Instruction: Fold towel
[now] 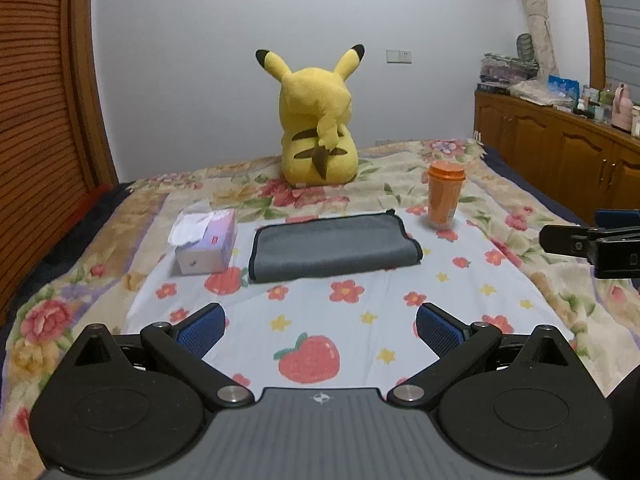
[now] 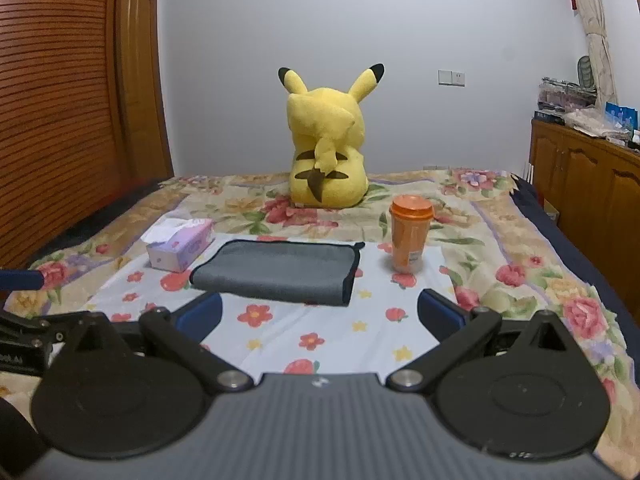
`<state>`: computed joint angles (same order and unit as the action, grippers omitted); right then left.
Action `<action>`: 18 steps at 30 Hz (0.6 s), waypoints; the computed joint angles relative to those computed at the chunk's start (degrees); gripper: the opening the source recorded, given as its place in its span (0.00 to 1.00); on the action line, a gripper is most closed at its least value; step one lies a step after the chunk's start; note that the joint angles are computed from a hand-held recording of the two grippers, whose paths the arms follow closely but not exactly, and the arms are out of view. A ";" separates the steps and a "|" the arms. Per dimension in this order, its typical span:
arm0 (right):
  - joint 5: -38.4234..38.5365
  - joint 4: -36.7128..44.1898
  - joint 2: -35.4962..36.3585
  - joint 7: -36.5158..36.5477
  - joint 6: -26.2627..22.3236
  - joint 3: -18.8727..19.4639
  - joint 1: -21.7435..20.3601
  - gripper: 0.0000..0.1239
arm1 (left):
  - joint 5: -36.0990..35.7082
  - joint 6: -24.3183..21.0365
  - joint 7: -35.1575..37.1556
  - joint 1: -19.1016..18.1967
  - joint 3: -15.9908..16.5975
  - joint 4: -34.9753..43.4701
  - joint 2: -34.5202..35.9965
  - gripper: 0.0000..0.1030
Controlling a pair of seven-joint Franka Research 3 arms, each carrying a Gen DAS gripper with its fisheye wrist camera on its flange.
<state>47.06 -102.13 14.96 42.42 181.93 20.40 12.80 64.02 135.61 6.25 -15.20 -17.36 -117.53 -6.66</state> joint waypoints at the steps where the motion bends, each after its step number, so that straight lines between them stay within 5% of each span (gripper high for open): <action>1: 0.22 -0.19 0.08 -0.20 0.09 0.21 -0.18 0.83 | -0.13 0.10 -0.23 0.00 0.03 -0.26 0.00 1.00; 18: -5.28 -2.77 1.84 4.80 1.05 -1.26 1.88 0.83 | 1.52 3.08 -5.62 -0.12 1.29 -2.16 2.96 1.00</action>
<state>41.78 -104.90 16.81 47.23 182.98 19.13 14.69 65.54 138.69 0.63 -15.32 -16.07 -119.69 -3.70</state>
